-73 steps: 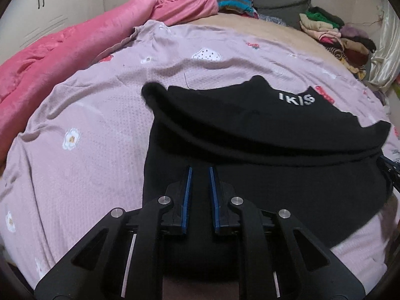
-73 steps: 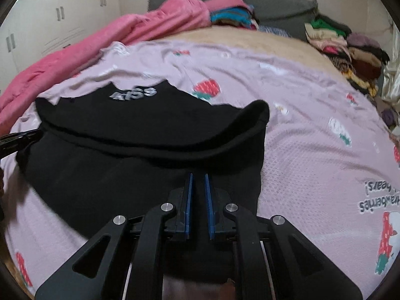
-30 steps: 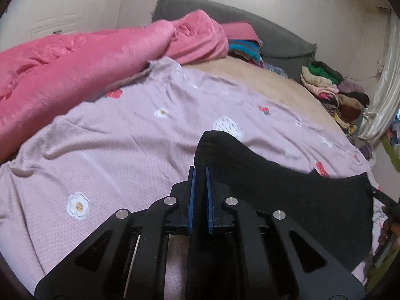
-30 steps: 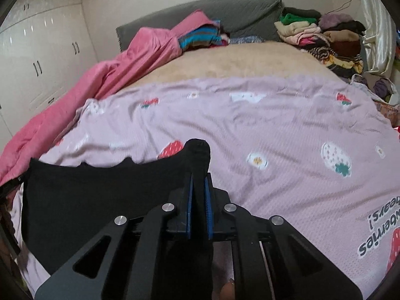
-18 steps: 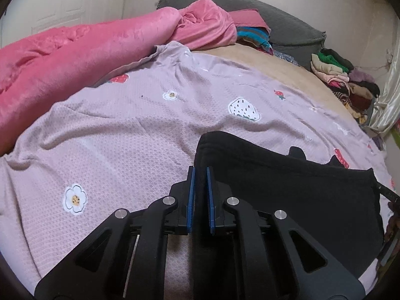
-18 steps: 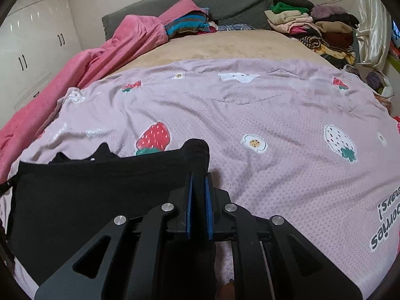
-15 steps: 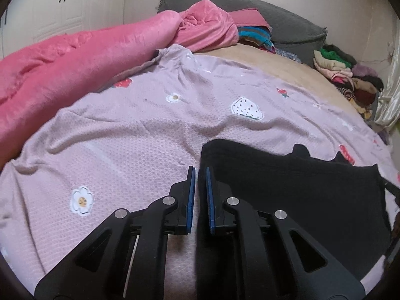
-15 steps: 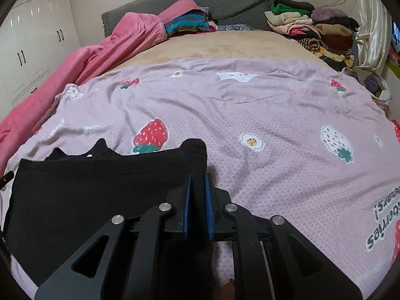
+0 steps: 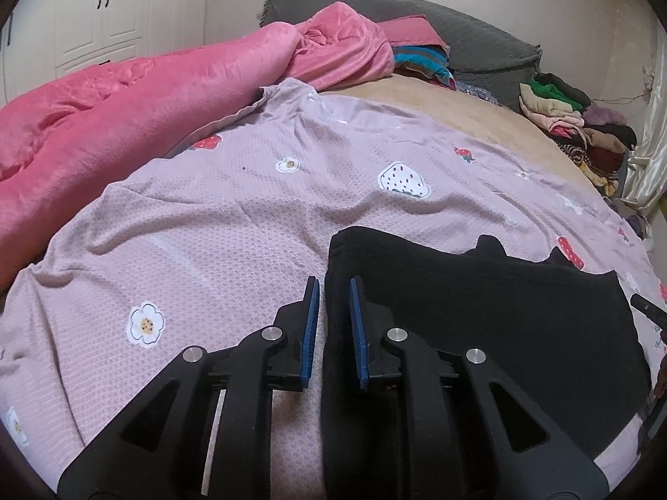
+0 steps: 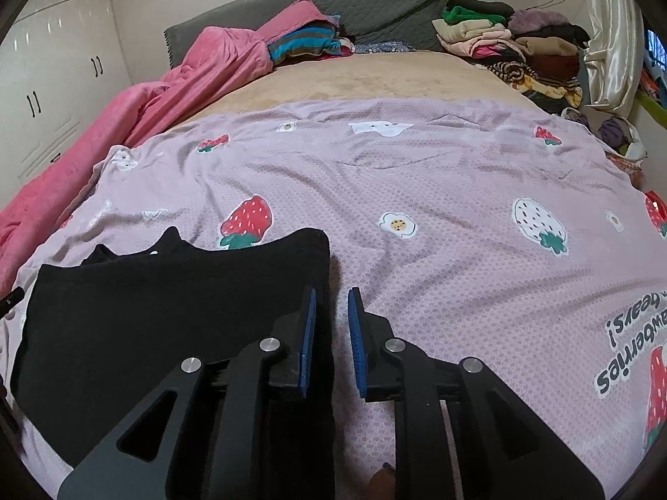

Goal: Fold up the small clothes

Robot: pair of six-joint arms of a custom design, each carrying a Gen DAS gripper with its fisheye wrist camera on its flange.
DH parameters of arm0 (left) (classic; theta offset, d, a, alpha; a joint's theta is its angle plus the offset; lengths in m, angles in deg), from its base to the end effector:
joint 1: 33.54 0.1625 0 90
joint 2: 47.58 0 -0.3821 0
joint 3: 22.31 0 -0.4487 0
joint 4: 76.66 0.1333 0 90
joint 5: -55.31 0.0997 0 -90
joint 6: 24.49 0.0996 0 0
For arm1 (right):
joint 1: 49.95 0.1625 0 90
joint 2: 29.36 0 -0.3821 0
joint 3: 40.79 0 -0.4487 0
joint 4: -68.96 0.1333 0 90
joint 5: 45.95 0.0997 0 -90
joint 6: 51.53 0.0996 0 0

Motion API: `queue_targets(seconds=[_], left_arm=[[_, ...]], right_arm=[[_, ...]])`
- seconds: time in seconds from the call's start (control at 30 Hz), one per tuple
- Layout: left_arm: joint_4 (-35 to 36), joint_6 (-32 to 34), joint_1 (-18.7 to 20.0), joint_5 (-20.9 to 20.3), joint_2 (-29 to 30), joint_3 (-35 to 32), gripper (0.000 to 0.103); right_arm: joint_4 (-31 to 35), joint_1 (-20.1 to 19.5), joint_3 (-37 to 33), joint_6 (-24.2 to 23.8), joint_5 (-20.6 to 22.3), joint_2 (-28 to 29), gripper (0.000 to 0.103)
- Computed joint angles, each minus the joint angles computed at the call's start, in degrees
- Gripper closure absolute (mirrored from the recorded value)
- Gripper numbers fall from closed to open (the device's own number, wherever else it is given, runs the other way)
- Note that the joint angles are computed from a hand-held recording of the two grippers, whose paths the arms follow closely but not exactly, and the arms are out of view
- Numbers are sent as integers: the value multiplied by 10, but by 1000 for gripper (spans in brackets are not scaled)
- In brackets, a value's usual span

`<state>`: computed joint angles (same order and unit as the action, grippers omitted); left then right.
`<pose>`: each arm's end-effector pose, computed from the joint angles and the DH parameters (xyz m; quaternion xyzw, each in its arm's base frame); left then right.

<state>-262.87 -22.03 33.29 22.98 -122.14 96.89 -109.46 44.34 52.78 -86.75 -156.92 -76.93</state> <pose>-0.0065 -0.5679 0.2605 -0.0296 0.8157 -0.4529 0.3587 0.1502 -0.6965 0.1204 0.2479 -0.8850 0.2976 0.2584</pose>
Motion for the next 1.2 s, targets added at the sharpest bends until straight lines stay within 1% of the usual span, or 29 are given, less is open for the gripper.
queue_targets(seconds=[0.13, 0.2, 0.23, 0.27, 0.33, 0.4, 0.43, 0.5, 0.53, 0.57, 0.67, 0.73, 0.87, 0.97, 1.0, 1.03, 1.13, 1.17, 1.2], left_arm=[[2, -4, -1, 0, -3, 3, 89], [4, -7, -2, -2, -6, 5, 85], [3, -6, -2, -3, -7, 6, 84], [-1, -6, -3, -2, -9, 8, 80], [-4, -6, -5, -2, -12, 12, 76], [-2, -12, -7, -4, -18, 17, 69], [-1, -15, -8, -4, -21, 20, 67], [8, -36, -11, -8, -36, 31, 57], [10, -41, -12, -11, -42, 35, 54], [12, -51, -15, -13, -52, 44, 47], [26, -72, -22, -13, -77, 67, 41], [52, -101, -22, -23, -97, 82, 39], [107, -161, -14, -75, -141, 115, 38], [135, -194, -6, -129, -165, 135, 38], [141, -206, -3, -151, -171, 141, 36], [147, -217, -2, -155, -173, 144, 33], [161, -232, -7, -151, -171, 148, 33], [160, -235, -9, -151, -169, 149, 34], [162, -237, -9, -155, -169, 151, 46]], right_arm=[[-1, 1, 6, -1, 1, -4, 81], [-3, 1, 9, -1, 3, -7, 78], [-2, 1, 12, -2, 4, -10, 74], [-3, 1, 14, -2, 3, -11, 69], [-6, 0, 24, 0, 9, -19, 67], [-3, -1, 32, 3, 13, -27, 61], [-1, -2, 39, 5, 17, -34, 57], [5, -3, 51, 6, 22, -47, 55], [15, -4, 59, 5, 27, -56, 49], [22, -5, 67, 2, 30, -64, 45], [33, -7, 95, -7, 33, -86, 45], [41, -10, 117, -8, 34, -103, 45], [60, -18, 149, -9, 41, -130, 45], [74, -25, 163, -3, 46, -143, 45], [76, -27, 166, 0, 48, -145, 45], [79, -29, 169, 5, 52, -148, 45], [90, -35, 168, 18, 59, -148, 45], [94, -36, 167, 24, 62, -149, 51], [98, -38, 167, 30, 69, -150, 59]])
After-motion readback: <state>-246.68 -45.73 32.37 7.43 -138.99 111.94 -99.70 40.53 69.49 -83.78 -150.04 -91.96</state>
